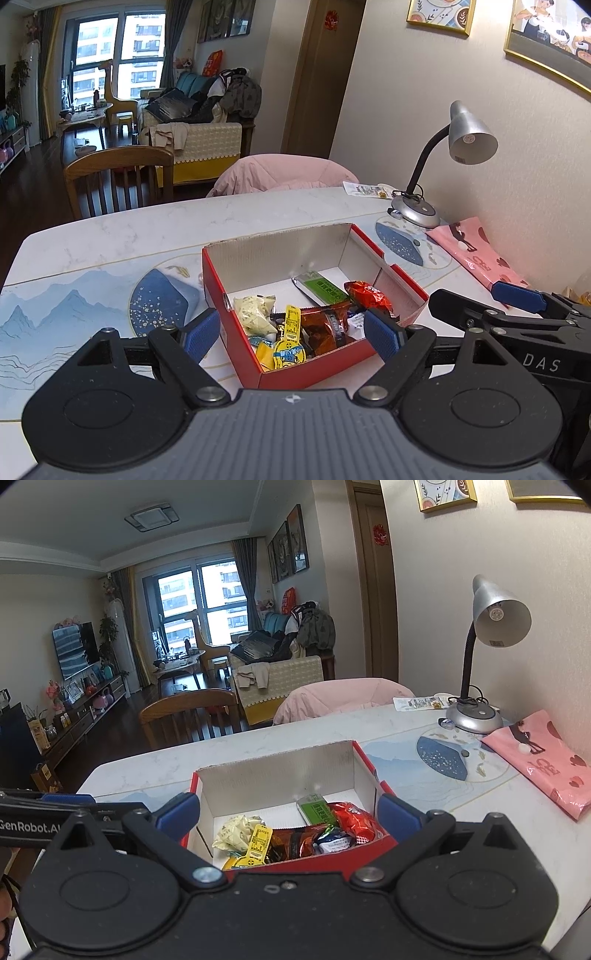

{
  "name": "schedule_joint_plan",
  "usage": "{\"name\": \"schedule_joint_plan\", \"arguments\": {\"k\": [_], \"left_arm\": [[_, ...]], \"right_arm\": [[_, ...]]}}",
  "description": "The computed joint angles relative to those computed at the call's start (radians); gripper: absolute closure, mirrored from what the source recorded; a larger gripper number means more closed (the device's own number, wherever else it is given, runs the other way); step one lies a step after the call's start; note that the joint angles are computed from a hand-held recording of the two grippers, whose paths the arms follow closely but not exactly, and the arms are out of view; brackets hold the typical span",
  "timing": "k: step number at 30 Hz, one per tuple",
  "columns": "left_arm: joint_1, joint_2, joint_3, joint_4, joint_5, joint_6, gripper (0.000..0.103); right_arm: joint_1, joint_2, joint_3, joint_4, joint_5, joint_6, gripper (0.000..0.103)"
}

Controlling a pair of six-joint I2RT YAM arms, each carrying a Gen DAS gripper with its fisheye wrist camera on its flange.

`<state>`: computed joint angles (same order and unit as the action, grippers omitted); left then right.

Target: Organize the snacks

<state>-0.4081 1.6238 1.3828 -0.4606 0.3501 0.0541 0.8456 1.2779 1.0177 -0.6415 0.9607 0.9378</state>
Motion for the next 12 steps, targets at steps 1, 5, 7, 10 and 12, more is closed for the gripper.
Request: {"name": "schedule_joint_plan", "arguments": {"k": [1, 5, 7, 10, 12], "left_arm": [[0.0, 0.003, 0.003, -0.001, 0.001, 0.0, 0.018], [0.007, 0.015, 0.016, -0.018, 0.017, 0.002, 0.018], [0.008, 0.024, 0.024, -0.027, 0.024, 0.002, 0.018], [0.007, 0.025, 0.026, -0.029, 0.023, 0.004, 0.018], [0.006, 0.025, 0.024, -0.029, 0.019, 0.005, 0.018]], "right_arm": [[-0.001, 0.0, -0.001, -0.001, -0.001, 0.001, 0.0], [-0.006, -0.003, -0.002, -0.001, -0.005, -0.004, 0.0], [-0.005, 0.0, 0.001, -0.007, -0.004, 0.001, 0.0], [-0.005, -0.001, -0.001, -0.004, -0.005, 0.0, 0.0], [-0.006, -0.002, -0.001, -0.005, -0.005, 0.0, 0.0]]}}
